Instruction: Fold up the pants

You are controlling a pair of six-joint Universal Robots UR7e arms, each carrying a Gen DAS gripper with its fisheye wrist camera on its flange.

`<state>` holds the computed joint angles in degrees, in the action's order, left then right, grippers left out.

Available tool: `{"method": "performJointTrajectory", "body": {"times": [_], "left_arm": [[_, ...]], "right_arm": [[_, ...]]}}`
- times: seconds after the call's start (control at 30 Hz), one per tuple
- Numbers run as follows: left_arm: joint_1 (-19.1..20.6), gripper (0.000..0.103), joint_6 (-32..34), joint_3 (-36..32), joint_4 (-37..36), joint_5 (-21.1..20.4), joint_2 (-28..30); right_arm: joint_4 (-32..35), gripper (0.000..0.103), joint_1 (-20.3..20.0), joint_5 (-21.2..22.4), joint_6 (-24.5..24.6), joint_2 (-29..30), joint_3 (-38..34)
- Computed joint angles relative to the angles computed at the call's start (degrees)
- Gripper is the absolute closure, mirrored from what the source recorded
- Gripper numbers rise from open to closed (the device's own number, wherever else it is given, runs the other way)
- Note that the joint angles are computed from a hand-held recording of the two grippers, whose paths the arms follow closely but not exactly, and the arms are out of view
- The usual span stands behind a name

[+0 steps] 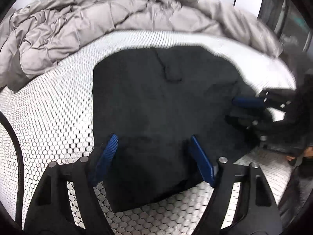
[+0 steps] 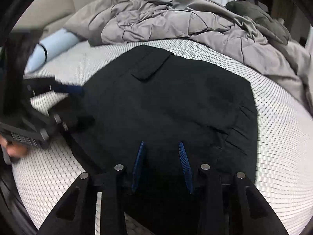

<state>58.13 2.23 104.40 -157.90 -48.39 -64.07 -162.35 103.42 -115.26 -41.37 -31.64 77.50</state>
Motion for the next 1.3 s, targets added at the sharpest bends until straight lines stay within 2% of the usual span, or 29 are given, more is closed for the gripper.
{"method": "performJointTrajectory", "body": {"times": [0.1,0.23,0.33,0.37,0.43,0.5,0.57,0.63,0.67,0.7,0.77,0.8,0.83,0.87,0.93,0.97,1.03,1.07,1.1,1.17,1.23,1.3], "left_arm": [[-0.6,0.028,1.9,1.1,-4.8,-1.8,-0.9],[-0.9,0.028,2.4,-0.3,-4.3,-2.5,0.4],[-0.6,0.028,1.8,-3.2,-1.2,-0.8,3.4],[-0.4,0.027,1.3,-4.8,0.8,1.2,5.1],[0.0,0.020,1.8,-6.1,1.8,3.0,7.1],[0.6,0.019,1.6,-6.7,2.5,2.1,7.3],[1.2,0.019,2.5,-6.7,3.0,1.0,6.9],[1.4,0.019,1.9,-5.7,4.7,0.0,5.2],[1.4,0.019,1.8,-5.4,4.9,0.9,4.9],[1.1,0.019,1.2,-4.3,4.8,2.4,4.1],[1.3,0.027,-1.0,-2.8,4.4,1.2,2.1],[1.0,0.032,-2.2,-1.6,3.1,0.6,0.9],[0.5,0.038,-1.9,-1.1,2.2,0.6,0.4],[-0.1,0.038,-0.3,-0.3,0.4,0.2,-0.1],[-1.3,0.037,5.3,1.3,-5.2,-1.3,0.0],[-1.6,0.036,6.9,1.0,-5.7,-1.6,0.8],[-1.2,0.032,6.1,-1.3,-1.3,-2.0,2.7],[-0.8,0.029,4.8,-2.7,2.3,-1.9,3.8],[-0.2,0.029,5.0,-3.6,4.3,-0.5,5.1],[-0.3,0.029,8.2,-2.6,2.5,0.0,5.1],[-0.5,0.029,8.0,-1.8,4.2,-0.2,3.3],[-0.2,0.025,7.0,-0.9,4.7,0.4,1.8]], "right_arm": [[-0.5,0.067,-0.5,-1.7,-0.8,-2.0,1.6],[-1.2,0.066,-1.1,-1.1,-0.1,-5.3,4.6],[-4.9,0.064,-1.2,2.4,1.6,-5.2,4.7],[-5.1,0.064,-1.1,2.7,2.6,-4.4,3.8],[-2.6,0.064,-0.7,2.2,4.7,-2.0,0.3],[0.9,0.064,-0.4,0.6,5.3,1.1,-3.8],[0.3,0.064,0.3,-2.7,2.7,3.6,-5.8],[-3.0,0.064,0.9,-5.9,-1.4,4.3,-5.5],[-6.6,0.064,1.3,-9.1,-4.0,4.7,-5.2],[-9.4,0.064,1.2,-10.2,-6.2,4.6,-4.6],[-11.9,0.064,0.9,-12.0,-7.0,3.9,-3.5],[-11.7,0.063,0.6,-11.4,-6.2,3.2,-3.0],[-9.8,0.063,0.1,-8.4,-3.6,1.5,-1.8],[-7.5,0.063,-0.3,-5.0,-0.5,-0.2,-0.8],[-4.1,0.063,-0.7,0.3,2.6,-2.2,0.4],[-2.2,0.063,-0.8,2.8,3.2,-2.6,0.5],[0.5,0.062,-0.5,3.8,3.3,-1.7,-0.4],[1.4,0.062,-0.2,2.5,2.7,-0.6,-1.4],[1.3,0.062,0.1,-0.5,1.3,1.1,-2.4],[-1.8,0.061,0.6,-4.1,-3.3,2.6,-2.1],[-5.5,0.061,1.0,-7.2,-7.2,1.9,-0.4],[-6.0,0.061,0.6,-7.6,-7.5,0.0,1.3]]}}
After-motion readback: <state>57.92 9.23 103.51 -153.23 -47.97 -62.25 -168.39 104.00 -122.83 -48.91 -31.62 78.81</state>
